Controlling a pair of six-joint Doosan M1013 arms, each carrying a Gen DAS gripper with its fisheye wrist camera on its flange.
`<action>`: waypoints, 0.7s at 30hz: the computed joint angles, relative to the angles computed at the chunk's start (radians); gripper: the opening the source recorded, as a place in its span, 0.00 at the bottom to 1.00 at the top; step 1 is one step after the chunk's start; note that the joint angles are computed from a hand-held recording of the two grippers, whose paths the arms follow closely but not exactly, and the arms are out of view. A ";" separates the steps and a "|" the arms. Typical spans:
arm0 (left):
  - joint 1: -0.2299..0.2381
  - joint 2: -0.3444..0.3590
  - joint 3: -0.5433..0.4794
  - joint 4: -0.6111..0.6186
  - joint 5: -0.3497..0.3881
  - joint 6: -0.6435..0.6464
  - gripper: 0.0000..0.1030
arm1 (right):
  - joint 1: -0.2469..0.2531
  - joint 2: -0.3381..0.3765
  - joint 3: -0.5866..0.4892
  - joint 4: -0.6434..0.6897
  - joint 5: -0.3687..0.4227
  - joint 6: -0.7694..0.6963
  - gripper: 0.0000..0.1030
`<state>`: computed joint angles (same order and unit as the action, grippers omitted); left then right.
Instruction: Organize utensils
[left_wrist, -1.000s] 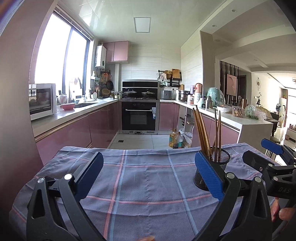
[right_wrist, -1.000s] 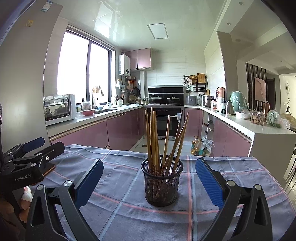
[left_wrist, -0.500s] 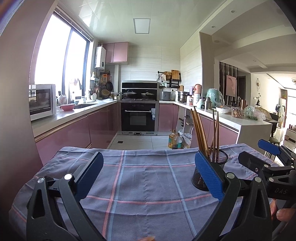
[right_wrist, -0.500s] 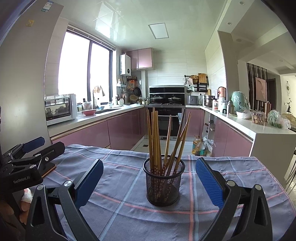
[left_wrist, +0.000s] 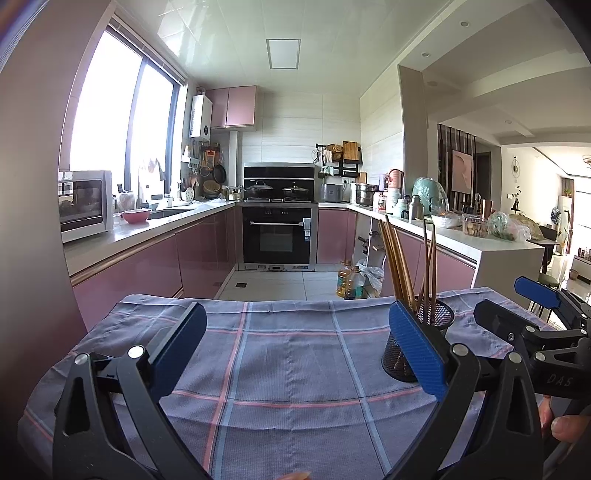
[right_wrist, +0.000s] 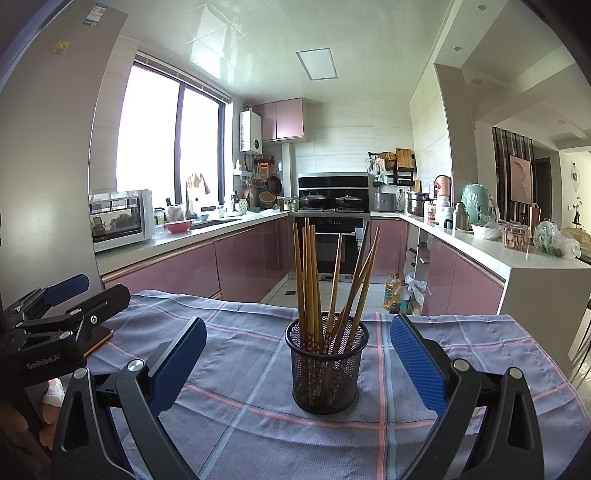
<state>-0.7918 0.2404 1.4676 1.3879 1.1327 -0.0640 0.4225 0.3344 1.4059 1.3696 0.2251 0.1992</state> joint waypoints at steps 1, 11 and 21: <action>0.000 0.000 -0.001 -0.001 0.000 0.001 0.95 | 0.000 0.000 0.000 -0.007 -0.002 0.006 0.94; -0.003 0.003 -0.006 0.002 0.011 0.000 0.95 | 0.001 -0.002 0.002 0.022 -0.001 -0.025 0.94; -0.007 0.001 -0.006 0.005 0.018 -0.001 0.95 | 0.000 -0.002 0.002 0.029 0.002 -0.030 0.94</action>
<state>-0.7989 0.2414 1.4620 1.3932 1.1507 -0.0651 0.4227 0.3329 1.4077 1.3984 0.2273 0.1696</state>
